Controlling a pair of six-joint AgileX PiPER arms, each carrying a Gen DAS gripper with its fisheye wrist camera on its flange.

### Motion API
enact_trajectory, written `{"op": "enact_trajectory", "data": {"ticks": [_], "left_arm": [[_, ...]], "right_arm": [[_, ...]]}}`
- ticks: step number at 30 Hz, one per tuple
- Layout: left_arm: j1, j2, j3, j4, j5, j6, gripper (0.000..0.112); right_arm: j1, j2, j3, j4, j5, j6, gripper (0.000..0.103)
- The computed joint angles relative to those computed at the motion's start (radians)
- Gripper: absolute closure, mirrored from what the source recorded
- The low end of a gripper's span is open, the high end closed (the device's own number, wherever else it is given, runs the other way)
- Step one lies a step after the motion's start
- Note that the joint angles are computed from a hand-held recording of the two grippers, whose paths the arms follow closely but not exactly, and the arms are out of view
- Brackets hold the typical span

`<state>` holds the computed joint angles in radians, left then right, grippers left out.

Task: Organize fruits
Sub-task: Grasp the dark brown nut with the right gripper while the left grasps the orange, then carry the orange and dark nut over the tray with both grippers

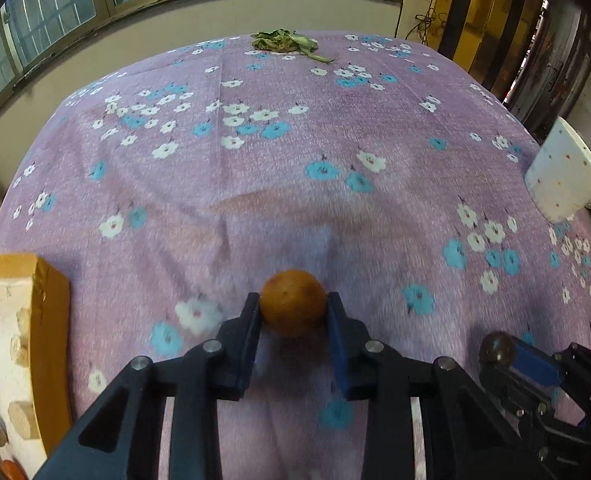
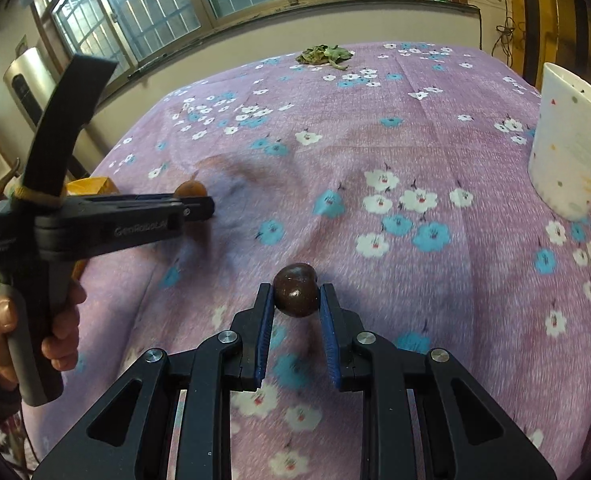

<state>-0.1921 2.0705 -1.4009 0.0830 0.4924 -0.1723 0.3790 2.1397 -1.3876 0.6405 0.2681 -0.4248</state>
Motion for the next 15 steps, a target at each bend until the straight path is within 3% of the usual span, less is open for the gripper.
{"op": "enact_trajectory", "data": {"ticks": [5, 11, 15], "left_arm": [[0.026, -0.112, 0.163, -0.046, -0.052, 0.074, 0.078], [0.057, -0.244, 0.343, -0.100, -0.110, 0.178, 0.078], [0.103, -0.312, 0.428, -0.243, -0.119, 0.346, 0.078]], "right_arm": [[0.042, -0.032, 0.064, 0.006, -0.037, 0.030, 0.080], [0.112, -0.055, 0.101, -0.240, -0.066, 0.308, 0.080], [0.151, -0.073, 0.115, -0.427, -0.072, 0.524, 0.080]]}}
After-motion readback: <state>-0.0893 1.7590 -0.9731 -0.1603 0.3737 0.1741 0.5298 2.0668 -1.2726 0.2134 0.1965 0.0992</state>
